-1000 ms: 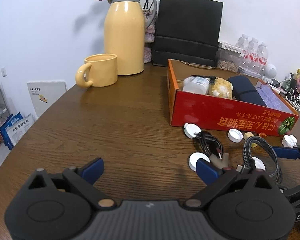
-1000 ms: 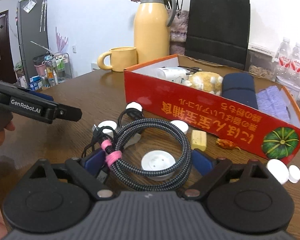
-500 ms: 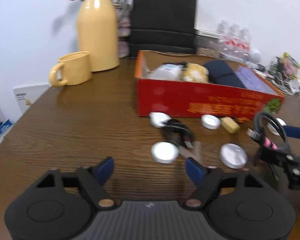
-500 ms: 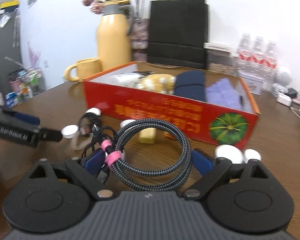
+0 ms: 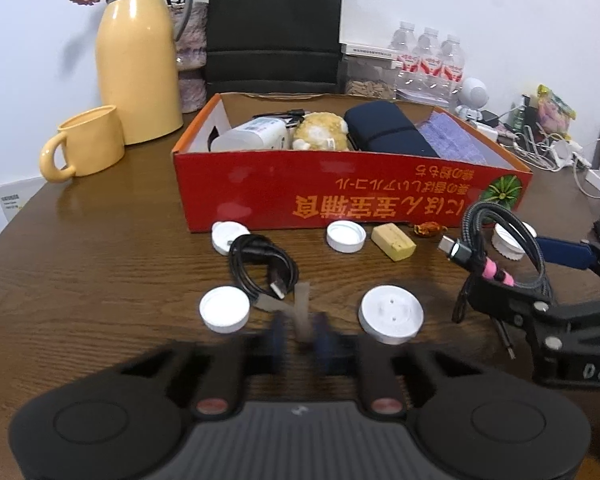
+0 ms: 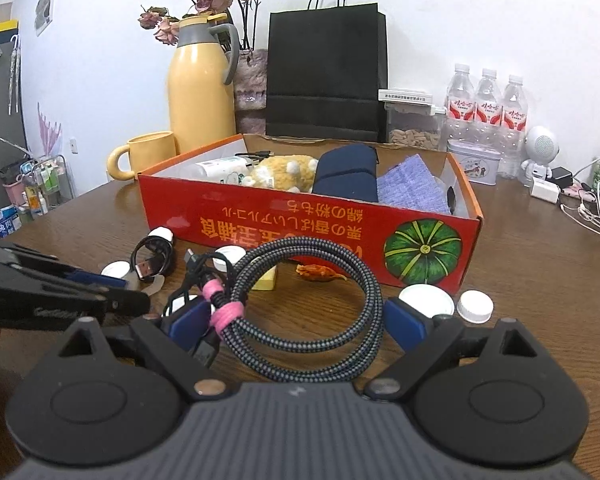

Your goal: Organize objects

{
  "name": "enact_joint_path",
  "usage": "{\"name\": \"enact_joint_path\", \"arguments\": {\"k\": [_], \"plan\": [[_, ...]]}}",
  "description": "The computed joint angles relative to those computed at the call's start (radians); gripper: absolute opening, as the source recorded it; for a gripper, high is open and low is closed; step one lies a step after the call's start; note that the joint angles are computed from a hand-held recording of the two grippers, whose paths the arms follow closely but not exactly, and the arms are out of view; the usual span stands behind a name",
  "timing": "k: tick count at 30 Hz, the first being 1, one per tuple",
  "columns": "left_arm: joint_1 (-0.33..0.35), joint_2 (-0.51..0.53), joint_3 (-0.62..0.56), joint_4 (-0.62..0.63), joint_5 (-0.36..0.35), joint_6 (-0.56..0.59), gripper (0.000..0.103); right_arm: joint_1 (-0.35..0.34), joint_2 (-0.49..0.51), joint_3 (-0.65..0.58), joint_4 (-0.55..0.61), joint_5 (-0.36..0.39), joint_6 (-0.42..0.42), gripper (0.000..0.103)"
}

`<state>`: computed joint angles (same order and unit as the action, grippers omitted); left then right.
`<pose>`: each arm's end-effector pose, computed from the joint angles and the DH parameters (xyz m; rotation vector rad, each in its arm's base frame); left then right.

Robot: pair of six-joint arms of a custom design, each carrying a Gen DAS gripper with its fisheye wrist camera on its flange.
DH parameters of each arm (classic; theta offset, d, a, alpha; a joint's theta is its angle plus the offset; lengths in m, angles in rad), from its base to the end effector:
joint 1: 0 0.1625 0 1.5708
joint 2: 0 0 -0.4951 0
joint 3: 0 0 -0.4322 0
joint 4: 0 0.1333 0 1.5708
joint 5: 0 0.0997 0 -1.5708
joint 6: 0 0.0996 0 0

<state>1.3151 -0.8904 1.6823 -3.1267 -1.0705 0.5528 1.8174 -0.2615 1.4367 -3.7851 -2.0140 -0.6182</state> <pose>-0.0139 -0.7690 0.2456 0.7204 2.3128 -0.8663 0.2765 -0.7274 -0.0680 0.6869 -2.1875 1.1836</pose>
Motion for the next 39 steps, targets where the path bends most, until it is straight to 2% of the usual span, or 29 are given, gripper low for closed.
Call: {"name": "enact_joint_path", "arguments": {"k": [11, 18, 28, 39], "plan": [[-0.008, -0.033, 0.022, -0.040, -0.052, 0.021, 0.002, 0.002, -0.010, 0.015, -0.021, 0.029, -0.005, 0.094], [-0.030, -0.039, 0.000, -0.078, -0.097, 0.052, 0.002, 0.016, -0.015, -0.009, -0.018, 0.020, -0.041, 0.094], [-0.057, 0.023, -0.121, -0.092, -0.138, 0.079, 0.002, 0.026, 0.006, -0.132, 0.046, 0.007, -0.083, 0.094], [-0.053, 0.149, -0.334, -0.018, -0.140, 0.056, 0.002, 0.017, 0.060, -0.338, 0.172, -0.004, -0.095, 0.094]]}}
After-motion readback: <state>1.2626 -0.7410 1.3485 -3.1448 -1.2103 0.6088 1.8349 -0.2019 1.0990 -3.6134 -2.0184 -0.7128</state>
